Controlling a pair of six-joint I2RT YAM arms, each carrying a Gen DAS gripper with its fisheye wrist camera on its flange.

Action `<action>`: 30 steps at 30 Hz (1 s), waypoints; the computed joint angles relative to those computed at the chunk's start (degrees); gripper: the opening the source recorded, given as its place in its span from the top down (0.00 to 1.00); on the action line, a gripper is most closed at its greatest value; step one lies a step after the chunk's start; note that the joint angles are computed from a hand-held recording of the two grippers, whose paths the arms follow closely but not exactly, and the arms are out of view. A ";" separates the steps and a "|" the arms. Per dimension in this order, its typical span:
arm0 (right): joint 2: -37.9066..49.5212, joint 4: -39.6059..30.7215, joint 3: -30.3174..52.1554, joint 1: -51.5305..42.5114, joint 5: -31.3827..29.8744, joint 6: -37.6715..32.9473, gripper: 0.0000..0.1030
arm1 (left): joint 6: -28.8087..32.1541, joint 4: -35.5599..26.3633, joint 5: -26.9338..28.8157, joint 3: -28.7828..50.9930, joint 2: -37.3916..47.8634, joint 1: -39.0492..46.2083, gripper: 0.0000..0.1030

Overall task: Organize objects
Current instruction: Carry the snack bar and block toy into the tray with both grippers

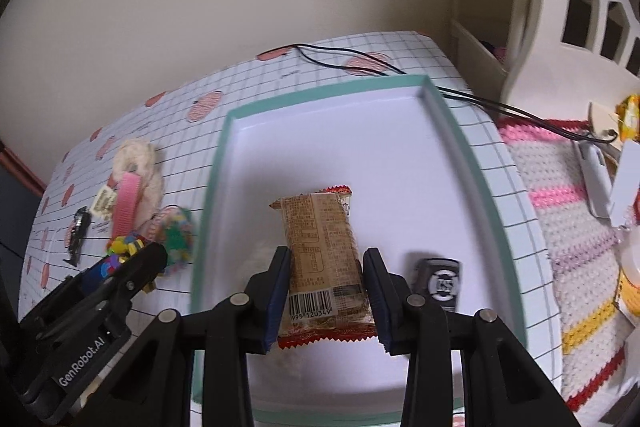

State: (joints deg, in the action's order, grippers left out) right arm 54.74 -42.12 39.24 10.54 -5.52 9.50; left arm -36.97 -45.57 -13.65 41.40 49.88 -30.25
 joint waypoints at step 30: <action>4.13 2.21 -1.64 -5.21 -3.57 -0.95 0.61 | -0.73 11.03 3.83 1.46 13.62 -1.53 0.54</action>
